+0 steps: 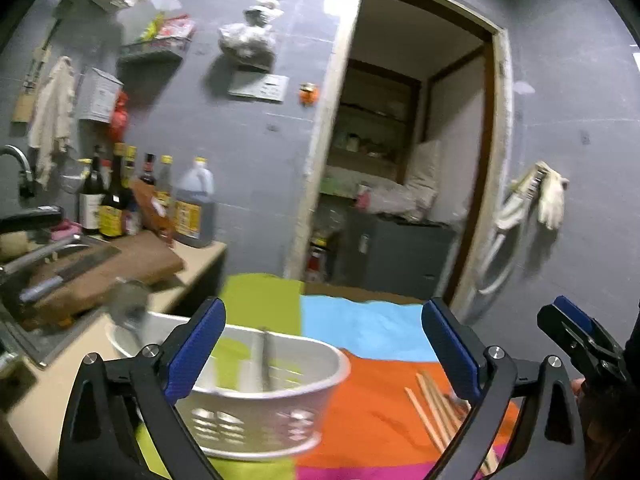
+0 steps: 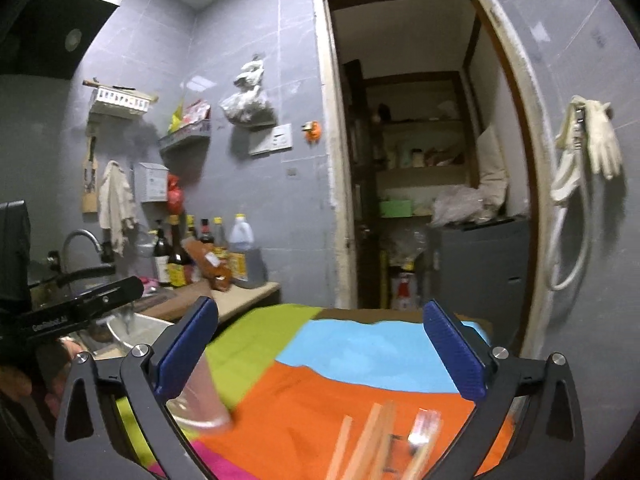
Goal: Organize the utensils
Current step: 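Open both tools to drop the spoons into the caddy, then grasp a wooden chopstick with the left tool while the right tool grasps another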
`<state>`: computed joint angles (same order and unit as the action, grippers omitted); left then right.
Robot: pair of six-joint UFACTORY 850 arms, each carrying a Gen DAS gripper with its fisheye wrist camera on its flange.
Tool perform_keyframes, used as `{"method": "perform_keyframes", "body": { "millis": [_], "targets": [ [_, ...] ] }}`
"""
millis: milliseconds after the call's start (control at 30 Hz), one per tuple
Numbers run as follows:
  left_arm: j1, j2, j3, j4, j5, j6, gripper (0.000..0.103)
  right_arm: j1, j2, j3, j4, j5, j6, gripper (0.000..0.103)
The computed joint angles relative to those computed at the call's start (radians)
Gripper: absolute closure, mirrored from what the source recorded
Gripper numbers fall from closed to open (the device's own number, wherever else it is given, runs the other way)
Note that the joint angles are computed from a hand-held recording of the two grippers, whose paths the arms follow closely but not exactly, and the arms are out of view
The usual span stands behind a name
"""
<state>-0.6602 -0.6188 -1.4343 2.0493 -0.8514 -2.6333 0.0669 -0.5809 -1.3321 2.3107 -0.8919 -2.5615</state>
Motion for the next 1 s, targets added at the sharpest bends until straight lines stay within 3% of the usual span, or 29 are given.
{"method": "perform_keyframes", "body": {
  "millis": [300, 733, 800, 833, 867, 1000],
  "targets": [
    [-0.017, -0.13, -0.179, -0.056, 0.184, 0.12, 0.005, -0.071, 0.022, 0.053, 0.047, 0.046, -0.076, 0.0],
    [-0.008, -0.291, -0.404, -0.432, 0.365, 0.523, 0.006, -0.091, -0.052, -0.033, -0.093, 0.25, 0.128, 0.0],
    [-0.002, -0.308, -0.427, -0.492, 0.391, 0.584, 0.006, -0.093, -0.068, -0.057, -0.155, 0.277, 0.205, 0.008],
    [0.003, -0.317, -0.439, -0.53, 0.408, 0.622, 0.009, -0.095, -0.079, -0.075, -0.207, 0.29, 0.264, 0.017],
    [0.008, -0.326, -0.455, -0.58, 0.428, 0.674, 0.015, -0.095, -0.087, -0.088, -0.244, 0.305, 0.305, 0.026],
    [0.03, -0.36, -0.513, -0.836, 0.507, 0.927, 0.039, -0.095, -0.129, -0.158, -0.46, 0.345, 0.535, 0.04]
  ]
}}
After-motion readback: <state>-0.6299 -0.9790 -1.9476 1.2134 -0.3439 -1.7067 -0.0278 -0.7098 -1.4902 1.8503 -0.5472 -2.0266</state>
